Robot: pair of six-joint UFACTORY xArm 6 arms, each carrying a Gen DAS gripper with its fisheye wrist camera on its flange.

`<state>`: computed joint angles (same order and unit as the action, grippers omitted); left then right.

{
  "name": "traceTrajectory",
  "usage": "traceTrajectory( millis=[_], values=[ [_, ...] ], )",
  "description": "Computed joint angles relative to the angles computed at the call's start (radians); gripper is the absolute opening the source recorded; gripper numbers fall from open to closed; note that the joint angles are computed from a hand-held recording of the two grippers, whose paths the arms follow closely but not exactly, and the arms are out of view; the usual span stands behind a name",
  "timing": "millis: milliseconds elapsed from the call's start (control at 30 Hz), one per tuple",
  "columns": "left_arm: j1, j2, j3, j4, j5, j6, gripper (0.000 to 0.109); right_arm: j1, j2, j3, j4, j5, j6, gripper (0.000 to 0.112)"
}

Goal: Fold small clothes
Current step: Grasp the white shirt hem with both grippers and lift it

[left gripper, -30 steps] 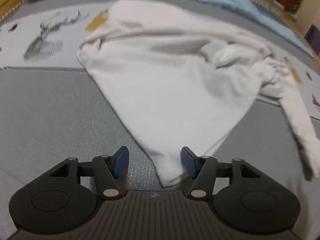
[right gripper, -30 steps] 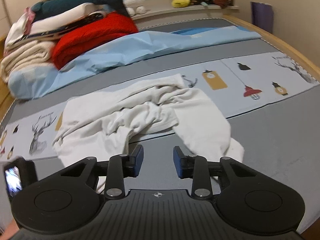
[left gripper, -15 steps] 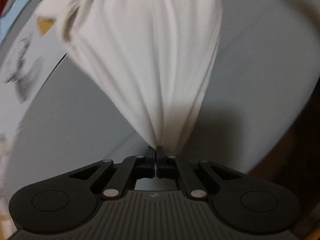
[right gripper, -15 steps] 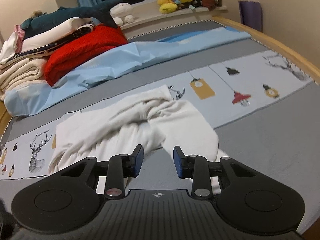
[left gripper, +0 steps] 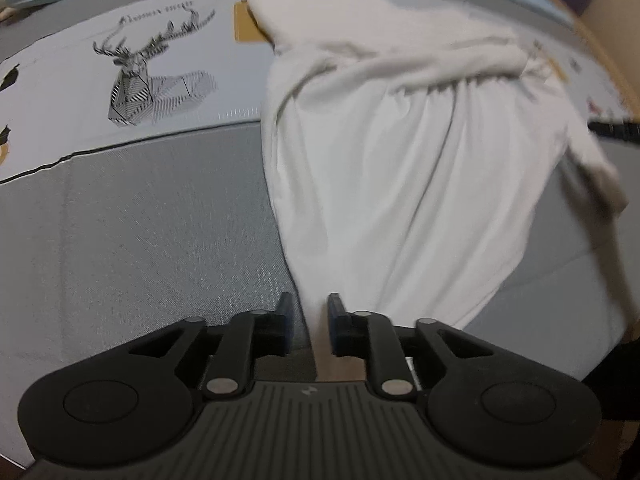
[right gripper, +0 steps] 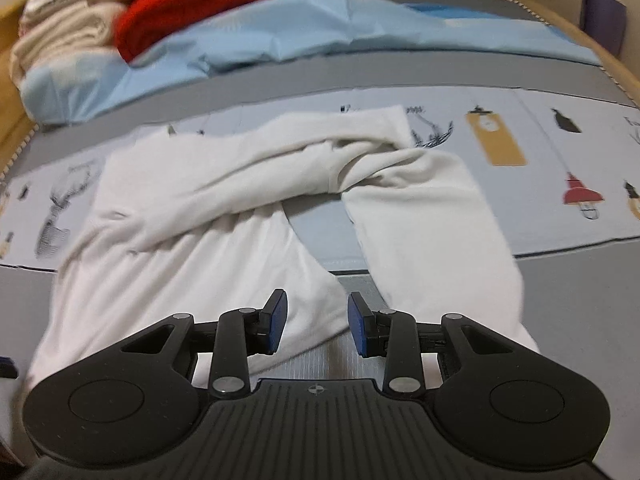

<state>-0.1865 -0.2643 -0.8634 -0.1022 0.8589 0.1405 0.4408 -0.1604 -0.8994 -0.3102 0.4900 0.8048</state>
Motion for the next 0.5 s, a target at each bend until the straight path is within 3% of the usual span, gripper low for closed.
traceTrajectory(
  millis=[133,267,300,333,367,400,467,500],
  values=[
    [0.005,0.04,-0.026,0.014,0.033,-0.001,0.027,-0.011,0.126,-0.072,-0.012,0.007,0.044,0.046],
    [0.0,0.067,-0.031,0.007,0.045,0.024,0.027,-0.017,0.217,-0.115,0.029,-0.01,0.021,0.046],
    [-0.002,0.071,-0.031,0.008,0.047,0.035,0.027,-0.016,0.226,-0.117,0.054,-0.017,-0.004,0.044],
    [-0.005,0.072,-0.03,0.012,0.052,0.043,0.027,-0.015,0.232,-0.115,0.097,-0.025,-0.05,0.024],
    [-0.008,0.076,-0.03,0.018,0.053,0.05,0.027,-0.014,0.236,-0.115,0.153,-0.029,-0.106,0.011],
    [-0.011,0.077,-0.029,0.024,0.056,0.055,0.025,-0.014,0.227,-0.109,0.181,-0.021,-0.133,0.011],
    [-0.015,0.081,-0.027,0.032,0.048,0.068,0.005,-0.02,0.181,-0.079,0.229,-0.017,-0.172,0.01],
    [-0.018,0.077,-0.024,0.036,0.042,0.074,0.004,-0.026,0.142,-0.049,0.258,-0.032,-0.205,0.01]
  ],
)
